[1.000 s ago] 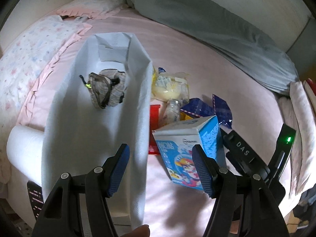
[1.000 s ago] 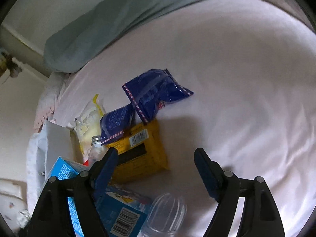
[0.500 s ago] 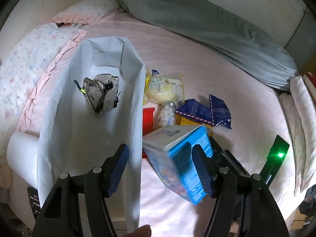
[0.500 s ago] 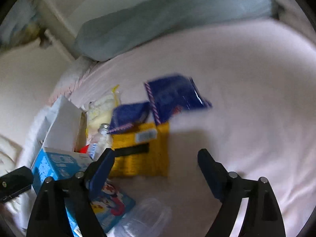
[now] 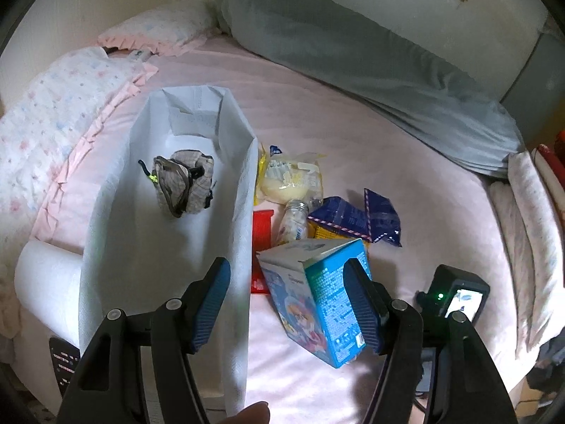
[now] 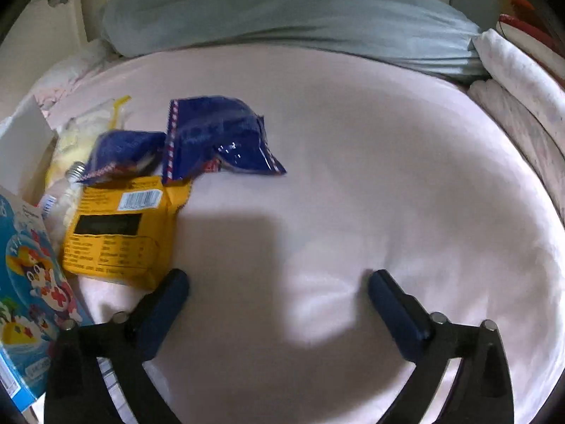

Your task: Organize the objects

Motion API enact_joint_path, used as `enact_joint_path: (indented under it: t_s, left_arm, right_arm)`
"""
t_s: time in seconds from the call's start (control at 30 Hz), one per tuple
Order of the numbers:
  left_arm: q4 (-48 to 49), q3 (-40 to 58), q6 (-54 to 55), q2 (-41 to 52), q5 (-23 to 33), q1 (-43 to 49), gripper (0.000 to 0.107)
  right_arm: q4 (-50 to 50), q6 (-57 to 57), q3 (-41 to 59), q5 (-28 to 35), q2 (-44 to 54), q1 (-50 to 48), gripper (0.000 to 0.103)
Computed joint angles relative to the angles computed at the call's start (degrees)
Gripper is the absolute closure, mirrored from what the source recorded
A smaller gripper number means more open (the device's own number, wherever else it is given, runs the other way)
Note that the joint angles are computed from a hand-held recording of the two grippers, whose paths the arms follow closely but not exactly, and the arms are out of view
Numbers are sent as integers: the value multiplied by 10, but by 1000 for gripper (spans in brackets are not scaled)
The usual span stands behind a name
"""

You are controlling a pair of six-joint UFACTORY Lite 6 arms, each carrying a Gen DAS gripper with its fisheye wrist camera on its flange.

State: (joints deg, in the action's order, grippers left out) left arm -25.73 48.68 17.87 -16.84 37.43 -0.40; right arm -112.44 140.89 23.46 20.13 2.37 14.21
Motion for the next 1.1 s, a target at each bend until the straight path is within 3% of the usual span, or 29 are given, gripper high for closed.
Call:
enact_joint_path:
  t_s: [0.1, 0.2, 0.33, 0.57, 1.1]
  left_arm:
    - [-29, 0, 34, -4, 19, 19, 42]
    - [-71, 7, 75, -8, 42, 47, 42]
    - [-111, 23, 105, 0, 68, 75, 42]
    - [-32, 18, 53, -18, 38, 34, 42]
    - [-27, 14, 60, -27, 36, 24, 42]
  right_arm:
    - [40, -32, 8, 2, 0, 10, 0]
    - [-32, 39, 7, 0, 18, 0, 0]
    - [-51, 63, 0, 5, 19, 4, 0]
    - [-45, 60, -3, 6, 16, 7, 0]
    - [-59, 64, 4, 2, 22, -3, 0]
